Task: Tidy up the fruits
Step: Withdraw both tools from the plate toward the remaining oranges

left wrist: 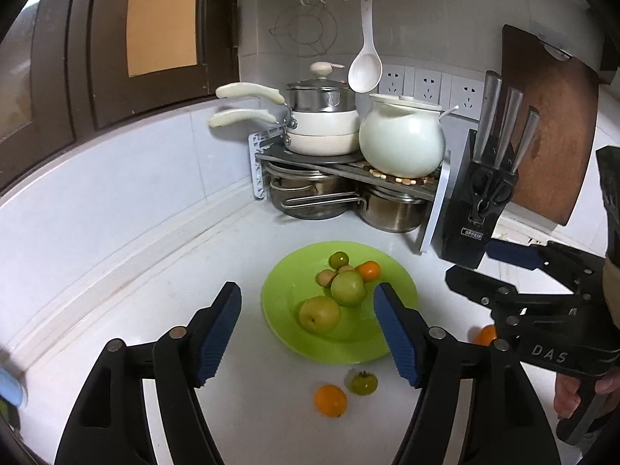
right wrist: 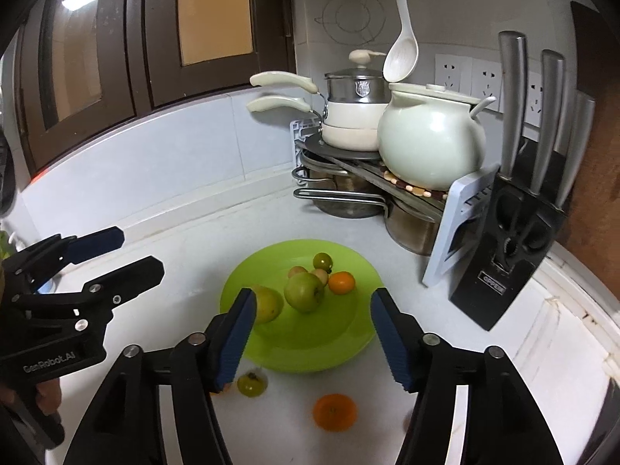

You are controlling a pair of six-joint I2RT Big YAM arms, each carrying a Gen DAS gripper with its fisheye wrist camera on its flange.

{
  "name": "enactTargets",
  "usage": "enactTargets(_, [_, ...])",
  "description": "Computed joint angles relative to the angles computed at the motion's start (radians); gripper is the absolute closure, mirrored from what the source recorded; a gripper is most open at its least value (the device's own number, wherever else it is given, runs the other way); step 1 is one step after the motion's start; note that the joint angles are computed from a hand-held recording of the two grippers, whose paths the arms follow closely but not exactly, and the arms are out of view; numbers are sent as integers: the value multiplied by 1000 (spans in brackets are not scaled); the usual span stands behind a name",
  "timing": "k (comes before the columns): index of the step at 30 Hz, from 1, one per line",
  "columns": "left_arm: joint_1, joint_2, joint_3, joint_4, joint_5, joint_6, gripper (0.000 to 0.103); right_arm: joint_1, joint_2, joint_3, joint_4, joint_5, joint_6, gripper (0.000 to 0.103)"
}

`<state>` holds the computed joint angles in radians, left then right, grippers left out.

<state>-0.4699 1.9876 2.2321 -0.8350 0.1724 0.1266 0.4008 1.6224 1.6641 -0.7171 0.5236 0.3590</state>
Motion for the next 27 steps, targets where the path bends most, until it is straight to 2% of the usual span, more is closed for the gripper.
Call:
enactTargets(10, [0,-103,-193,68,-44,8,23,35,-42,-71,-1,62,31,35])
enactTargets(13, [0,-117,-225,80,-51,18,20,40,-52,-92,-1,69,46,35])
enactTargets(20, [-7,-145,-299,100,-73,40,20,51,-74,-148,6,88,76,35])
enactTargets(27, [-13,-146,-330,95,-89,56,19,49,-72,-170,-27,71,103,35])
